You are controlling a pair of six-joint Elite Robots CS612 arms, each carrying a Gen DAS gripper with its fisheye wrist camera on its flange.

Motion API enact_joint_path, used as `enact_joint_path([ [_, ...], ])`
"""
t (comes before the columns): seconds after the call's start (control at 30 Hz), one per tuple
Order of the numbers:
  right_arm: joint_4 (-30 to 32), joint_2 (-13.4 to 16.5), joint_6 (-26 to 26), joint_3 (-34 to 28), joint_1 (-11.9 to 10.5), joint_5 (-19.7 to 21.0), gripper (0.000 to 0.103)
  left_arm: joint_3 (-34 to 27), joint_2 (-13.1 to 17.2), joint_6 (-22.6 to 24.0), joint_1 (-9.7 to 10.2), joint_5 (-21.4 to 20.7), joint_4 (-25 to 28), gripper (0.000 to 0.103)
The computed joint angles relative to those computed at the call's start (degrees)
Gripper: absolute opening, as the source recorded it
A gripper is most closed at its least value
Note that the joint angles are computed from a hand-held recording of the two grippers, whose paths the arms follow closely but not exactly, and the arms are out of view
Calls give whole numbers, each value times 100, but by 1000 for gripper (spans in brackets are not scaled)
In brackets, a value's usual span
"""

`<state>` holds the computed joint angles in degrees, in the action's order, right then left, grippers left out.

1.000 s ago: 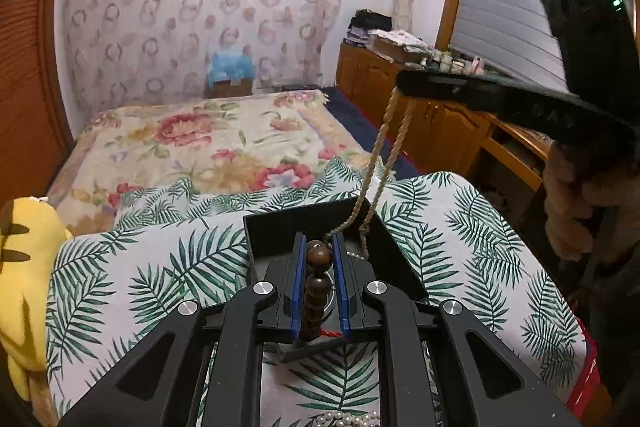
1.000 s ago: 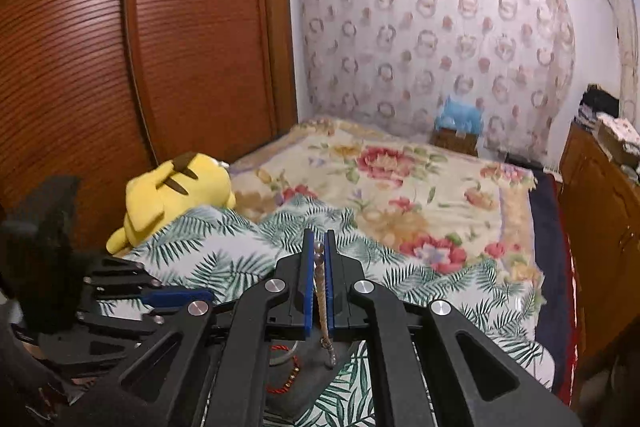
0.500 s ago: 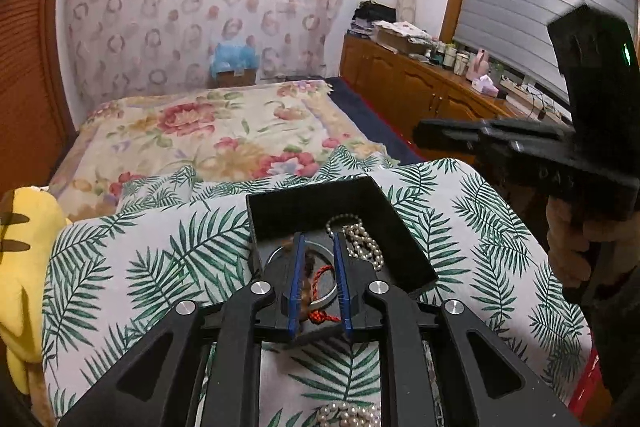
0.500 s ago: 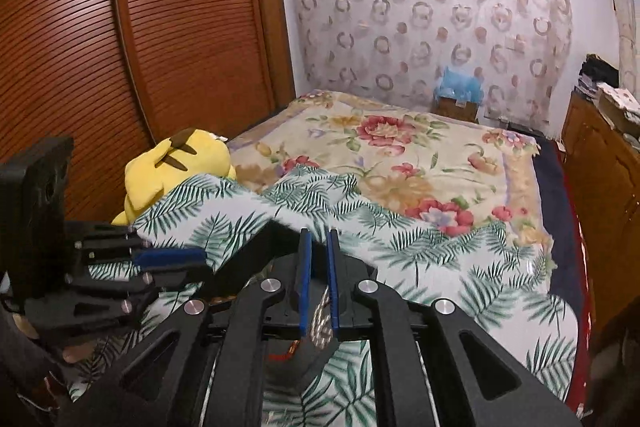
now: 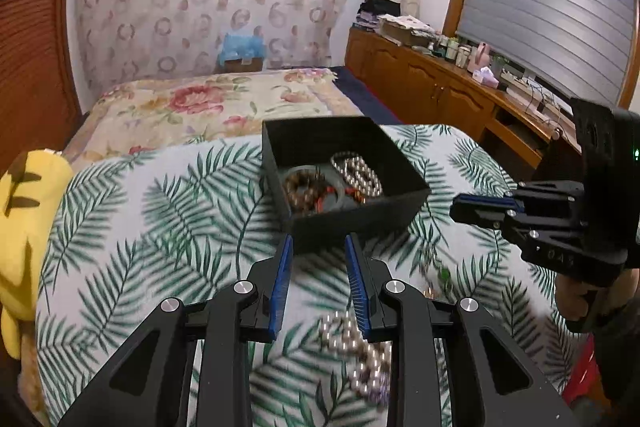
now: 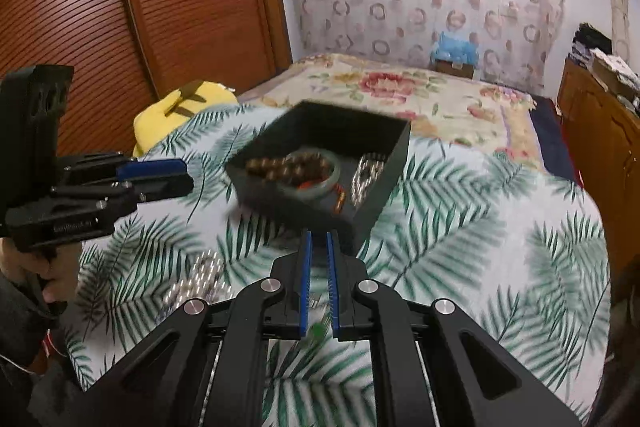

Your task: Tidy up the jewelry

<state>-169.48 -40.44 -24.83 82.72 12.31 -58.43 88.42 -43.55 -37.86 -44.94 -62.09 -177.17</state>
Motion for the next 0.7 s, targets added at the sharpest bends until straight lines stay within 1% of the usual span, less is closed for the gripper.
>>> enact_joint_path([
  [0.2, -44, -124, -56, 367, -1, -41, 9, 218, -74, -91, -90, 93, -77, 25],
  [0.23, -19, -148, -107, 429, 3, -49, 12, 249, -81, -105, -101, 98, -85, 25],
  [0.27, 15, -153, -134, 435, 9, -57, 20, 263, -82, -119, -109, 102, -83, 25],
  [0.33, 87, -181, -197, 506, 17, -58, 24, 310, -93, -153, -127, 113, -83, 25],
  [0.7, 258, -286, -419, 791, 28, -99, 24, 458, -100, -328, -215, 116, 3, 25],
])
